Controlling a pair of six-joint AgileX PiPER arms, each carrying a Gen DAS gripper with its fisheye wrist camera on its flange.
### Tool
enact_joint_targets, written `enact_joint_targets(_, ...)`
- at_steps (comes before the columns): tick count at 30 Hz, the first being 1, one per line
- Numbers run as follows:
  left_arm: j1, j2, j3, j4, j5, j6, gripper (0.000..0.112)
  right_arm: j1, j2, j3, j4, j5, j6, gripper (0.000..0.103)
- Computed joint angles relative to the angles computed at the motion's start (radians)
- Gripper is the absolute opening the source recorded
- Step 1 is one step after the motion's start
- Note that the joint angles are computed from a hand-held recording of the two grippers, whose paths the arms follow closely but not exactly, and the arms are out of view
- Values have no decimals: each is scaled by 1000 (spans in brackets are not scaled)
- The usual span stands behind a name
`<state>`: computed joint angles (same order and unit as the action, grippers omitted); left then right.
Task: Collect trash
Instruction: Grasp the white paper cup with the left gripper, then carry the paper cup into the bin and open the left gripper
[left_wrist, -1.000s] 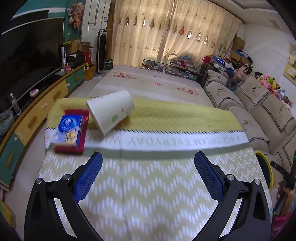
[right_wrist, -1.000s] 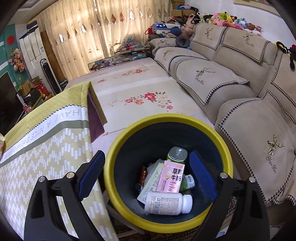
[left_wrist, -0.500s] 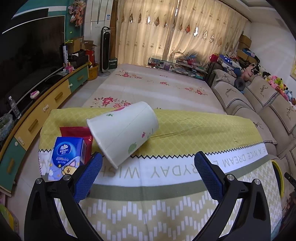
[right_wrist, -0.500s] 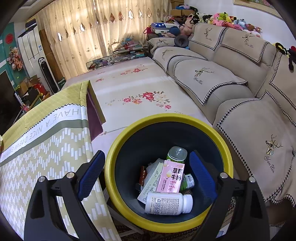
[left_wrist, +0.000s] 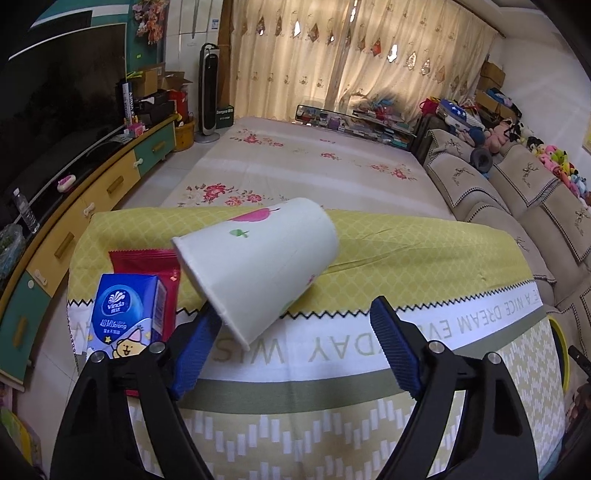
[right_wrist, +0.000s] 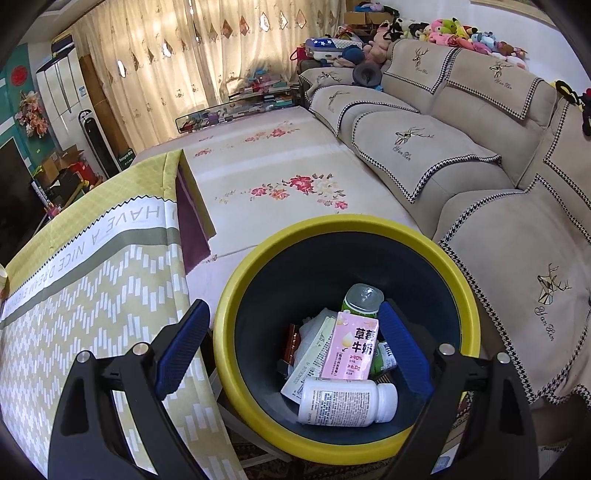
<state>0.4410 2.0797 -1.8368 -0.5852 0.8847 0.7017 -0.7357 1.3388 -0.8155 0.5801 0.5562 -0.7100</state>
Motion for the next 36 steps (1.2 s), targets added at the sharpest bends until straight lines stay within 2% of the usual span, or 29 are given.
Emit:
enact_joint_targets(2, 3, 19, -21, -14, 16, -2, 77, 2, 5, -2, 5, 0, -1, 88)
enact_joint_targets(4, 1, 31, -32, -31, 24, 17, 45, 0, 5, 1, 21, 4, -13, 88)
enact_joint_targets(5, -12, 41, -45, -24, 33, 23, 34, -2, 7, 0, 28, 6, -20, 88)
enact_joint_targets(6, -17, 41, -40, -25, 36, 32, 13, -3, 5, 2, 34, 10, -26, 88)
enact_joint_targets(7, -29, 47, -44, -22, 48, 35, 6, -7, 2, 4, 46, 17, -41, 88)
enact_joint_targets(9, -45, 17, 10, -38, 16, 77, 5, -18, -6, 6, 62, 31, -65, 88)
enact_joint_targets(10, -65, -29, 86, -52, -41, 131, 5, -28, -10, 8, 75, 39, -84, 88)
enact_joint_targets(12, -101, -99, 191, -71, -106, 199, 5, -47, -16, 8, 95, 57, -111, 88)
enact_joint_targets(15, -159, -201, 309, -83, -123, 228, 5, -107, -23, 5, 149, 105, -180, 88)
enact_joint_targets(19, -304, -349, 454, -39, -160, 206, 5, -230, -38, 0, 224, 191, -297, 88)
enact_joint_targets(24, -604, -439, 502, 53, -155, 53, 5, -425, -34, -35, 277, 321, -438, 88)
enact_joint_targets(27, -805, -417, 459, 126, -164, -74, 5, -536, -20, -61, 286, 385, -512, 88)
enact_joint_targets(31, -1063, -317, 347, 226, -172, -246, 5, -677, 8, -96, 289, 444, -601, 88)
enact_joint_targets(34, -1220, -193, 197, 302, -138, -367, 5, -741, 33, -121, 287, 461, -635, 88)
enact_joint_targets(36, -1295, -92, 66, 349, -85, -444, 6, -765, 47, -134, 281, 463, -644, 88)
